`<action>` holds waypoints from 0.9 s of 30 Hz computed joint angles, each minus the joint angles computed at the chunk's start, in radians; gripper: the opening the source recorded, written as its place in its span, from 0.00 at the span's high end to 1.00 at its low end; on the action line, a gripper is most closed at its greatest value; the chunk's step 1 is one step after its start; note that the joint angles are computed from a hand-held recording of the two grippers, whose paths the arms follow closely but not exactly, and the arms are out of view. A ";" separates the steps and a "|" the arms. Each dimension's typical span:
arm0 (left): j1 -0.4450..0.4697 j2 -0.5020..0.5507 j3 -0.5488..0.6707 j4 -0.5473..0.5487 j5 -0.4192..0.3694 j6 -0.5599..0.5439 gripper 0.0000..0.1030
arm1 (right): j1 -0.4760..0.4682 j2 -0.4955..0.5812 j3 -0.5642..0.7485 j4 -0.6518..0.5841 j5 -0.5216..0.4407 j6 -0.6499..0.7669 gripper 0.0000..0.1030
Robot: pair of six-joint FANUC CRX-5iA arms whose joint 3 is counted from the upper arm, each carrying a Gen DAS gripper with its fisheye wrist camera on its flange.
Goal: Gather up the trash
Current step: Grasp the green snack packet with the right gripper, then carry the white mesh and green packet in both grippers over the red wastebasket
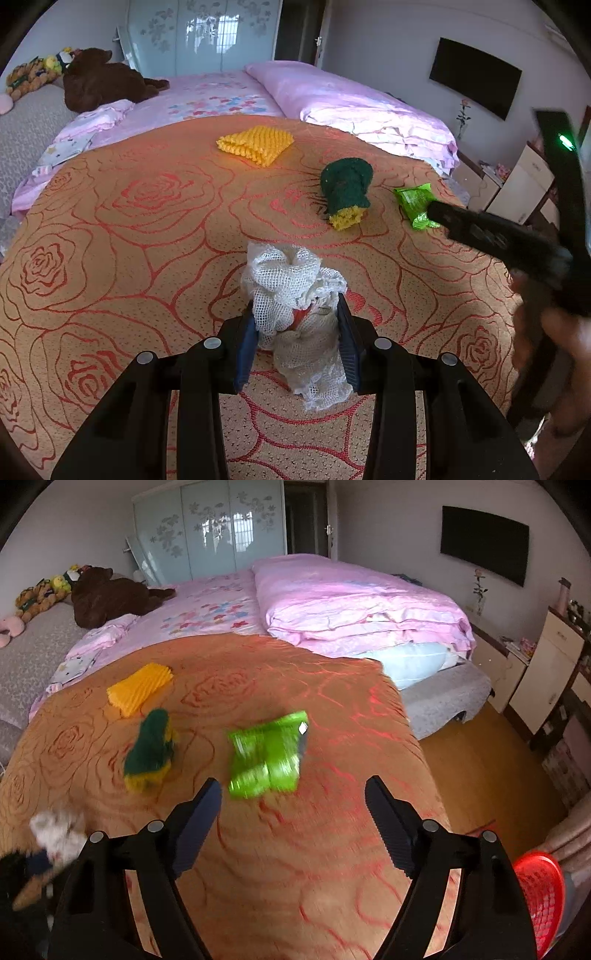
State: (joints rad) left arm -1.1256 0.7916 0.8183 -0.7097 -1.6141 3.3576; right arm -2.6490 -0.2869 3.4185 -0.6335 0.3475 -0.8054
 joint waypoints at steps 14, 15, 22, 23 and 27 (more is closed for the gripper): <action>0.000 0.006 0.009 0.001 -0.006 -0.004 0.64 | 0.025 -0.108 -0.185 0.264 0.081 -0.195 0.55; 0.000 0.006 0.009 0.001 -0.007 -0.005 0.64 | 0.024 -0.105 -0.180 0.256 0.081 -0.186 0.57; 0.002 0.008 0.013 0.002 -0.010 -0.011 0.64 | 0.007 -0.060 -0.096 0.184 0.062 -0.115 0.59; 0.002 0.007 0.012 0.002 -0.009 -0.011 0.64 | 0.004 -0.047 -0.077 0.179 0.056 -0.106 0.59; 0.002 0.008 0.012 0.001 -0.010 -0.011 0.64 | -0.010 0.002 0.003 0.106 0.046 -0.034 0.59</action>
